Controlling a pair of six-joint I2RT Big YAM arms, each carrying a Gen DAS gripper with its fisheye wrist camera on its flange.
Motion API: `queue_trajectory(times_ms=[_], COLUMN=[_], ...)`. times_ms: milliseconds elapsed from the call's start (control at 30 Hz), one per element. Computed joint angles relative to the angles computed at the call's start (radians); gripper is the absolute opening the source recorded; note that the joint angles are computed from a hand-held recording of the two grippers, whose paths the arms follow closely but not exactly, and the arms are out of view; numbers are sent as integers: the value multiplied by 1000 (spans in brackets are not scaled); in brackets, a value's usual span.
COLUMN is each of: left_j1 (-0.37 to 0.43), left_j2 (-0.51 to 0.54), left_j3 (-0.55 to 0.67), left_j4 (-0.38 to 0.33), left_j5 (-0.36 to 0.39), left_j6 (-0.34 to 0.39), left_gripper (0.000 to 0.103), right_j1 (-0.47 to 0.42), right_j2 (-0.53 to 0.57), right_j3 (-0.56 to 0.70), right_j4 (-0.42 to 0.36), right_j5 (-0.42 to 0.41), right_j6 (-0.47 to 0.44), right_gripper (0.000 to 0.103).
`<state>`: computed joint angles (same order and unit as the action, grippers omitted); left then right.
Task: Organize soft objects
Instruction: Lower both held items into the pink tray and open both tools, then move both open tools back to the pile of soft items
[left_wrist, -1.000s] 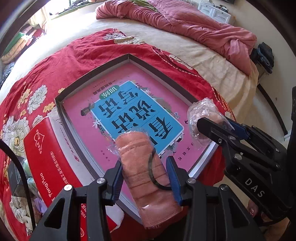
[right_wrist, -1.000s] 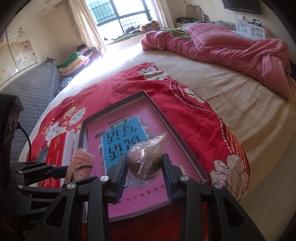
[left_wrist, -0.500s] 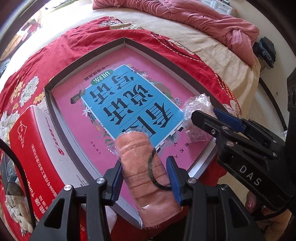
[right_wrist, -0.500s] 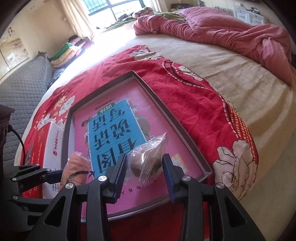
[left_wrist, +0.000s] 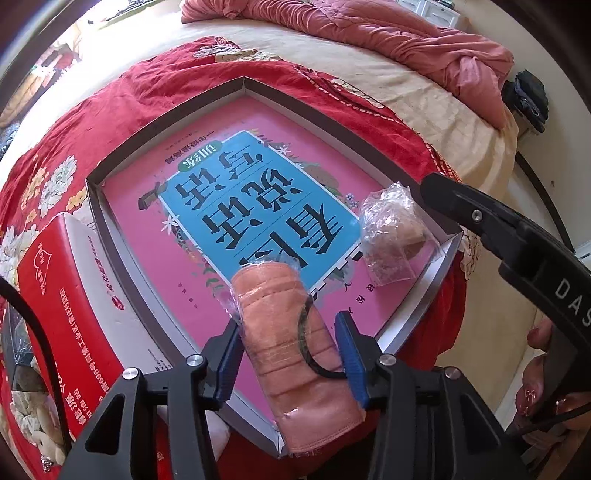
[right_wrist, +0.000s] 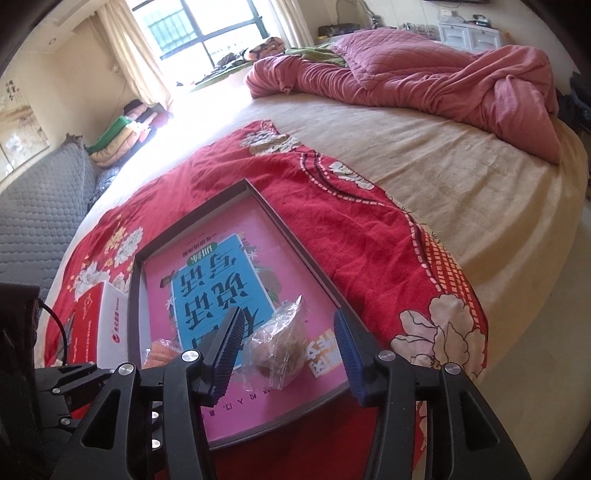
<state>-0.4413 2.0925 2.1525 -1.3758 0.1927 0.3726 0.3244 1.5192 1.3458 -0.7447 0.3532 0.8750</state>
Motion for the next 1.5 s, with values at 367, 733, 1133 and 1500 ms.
queue_trajectory(times_ms=[367, 733, 1133, 1500], left_j1=[25, 151, 333, 460], left_j2=[-52, -245, -346, -382], left_j3=[-33, -200, -312, -336], left_j4=[65, 207, 270, 290], left_j5=[31, 98, 109, 132], left_j6=[-34, -64, -94, -131], left_gripper=[62, 74, 75, 76], right_j1=[23, 93, 213, 290], right_j2=[-30, 0, 197, 325], right_j3=[21, 140, 451, 696], right_j4=[-5, 8, -159, -246], right_j5=[52, 57, 86, 76], right_j6=[1, -7, -103, -166], right_gripper=[57, 71, 73, 73])
